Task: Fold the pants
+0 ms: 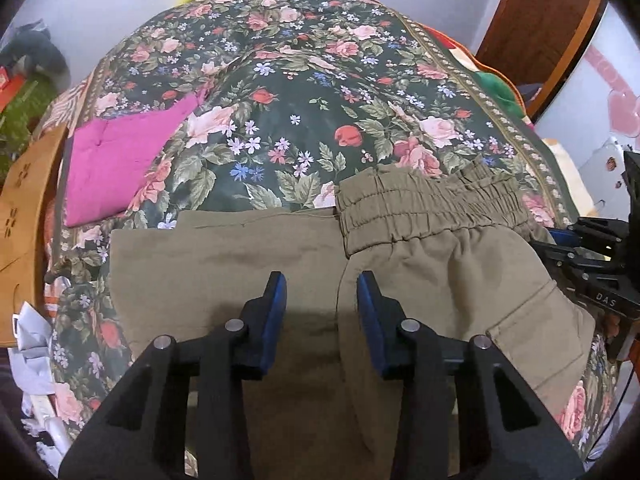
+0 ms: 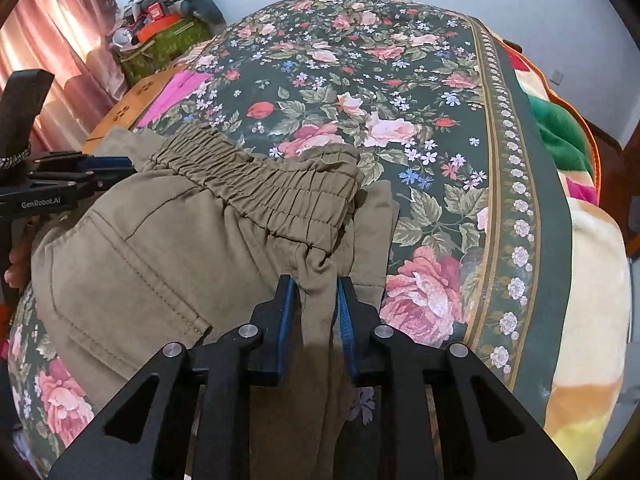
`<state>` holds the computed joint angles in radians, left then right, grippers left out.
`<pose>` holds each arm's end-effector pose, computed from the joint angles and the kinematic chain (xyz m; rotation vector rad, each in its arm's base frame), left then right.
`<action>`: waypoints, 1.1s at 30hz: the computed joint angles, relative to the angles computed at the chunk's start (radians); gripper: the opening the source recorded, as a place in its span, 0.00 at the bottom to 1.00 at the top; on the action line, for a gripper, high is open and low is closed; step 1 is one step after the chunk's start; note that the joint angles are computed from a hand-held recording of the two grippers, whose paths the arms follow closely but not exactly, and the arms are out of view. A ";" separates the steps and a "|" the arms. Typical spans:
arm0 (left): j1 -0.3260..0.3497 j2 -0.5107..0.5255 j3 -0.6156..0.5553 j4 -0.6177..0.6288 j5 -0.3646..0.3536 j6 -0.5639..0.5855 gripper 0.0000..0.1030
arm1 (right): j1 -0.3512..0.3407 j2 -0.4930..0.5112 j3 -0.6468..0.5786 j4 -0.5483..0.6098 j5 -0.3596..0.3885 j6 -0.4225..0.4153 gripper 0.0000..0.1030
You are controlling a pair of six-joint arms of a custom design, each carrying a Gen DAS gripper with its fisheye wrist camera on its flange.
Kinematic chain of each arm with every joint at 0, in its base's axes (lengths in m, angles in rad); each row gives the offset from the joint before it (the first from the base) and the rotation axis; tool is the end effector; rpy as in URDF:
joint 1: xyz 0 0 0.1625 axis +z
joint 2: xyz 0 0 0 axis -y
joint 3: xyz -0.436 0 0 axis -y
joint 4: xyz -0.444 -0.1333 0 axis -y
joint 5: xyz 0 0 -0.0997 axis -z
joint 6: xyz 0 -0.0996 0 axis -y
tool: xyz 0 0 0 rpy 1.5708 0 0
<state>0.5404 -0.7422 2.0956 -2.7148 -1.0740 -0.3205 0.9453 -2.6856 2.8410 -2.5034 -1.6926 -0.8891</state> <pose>-0.3327 -0.4104 -0.0827 0.9757 2.4315 -0.2006 -0.0116 -0.2230 0.2852 0.2615 -2.4379 0.6266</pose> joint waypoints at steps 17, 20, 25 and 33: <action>0.007 -0.213 0.138 0.024 0.072 -0.146 0.63 | -0.084 -0.154 -0.037 0.205 0.046 0.056 0.53; 0.055 -0.205 0.133 0.035 0.010 -0.164 0.63 | -0.139 -0.128 -0.047 0.227 0.092 0.068 0.60; 0.094 -0.158 0.108 0.037 -0.057 -0.158 0.63 | -0.162 -0.069 -0.070 0.251 0.137 0.075 0.61; 0.088 -0.103 0.067 0.014 -0.043 -0.113 0.61 | -0.127 0.050 -0.081 0.187 0.137 0.096 0.49</action>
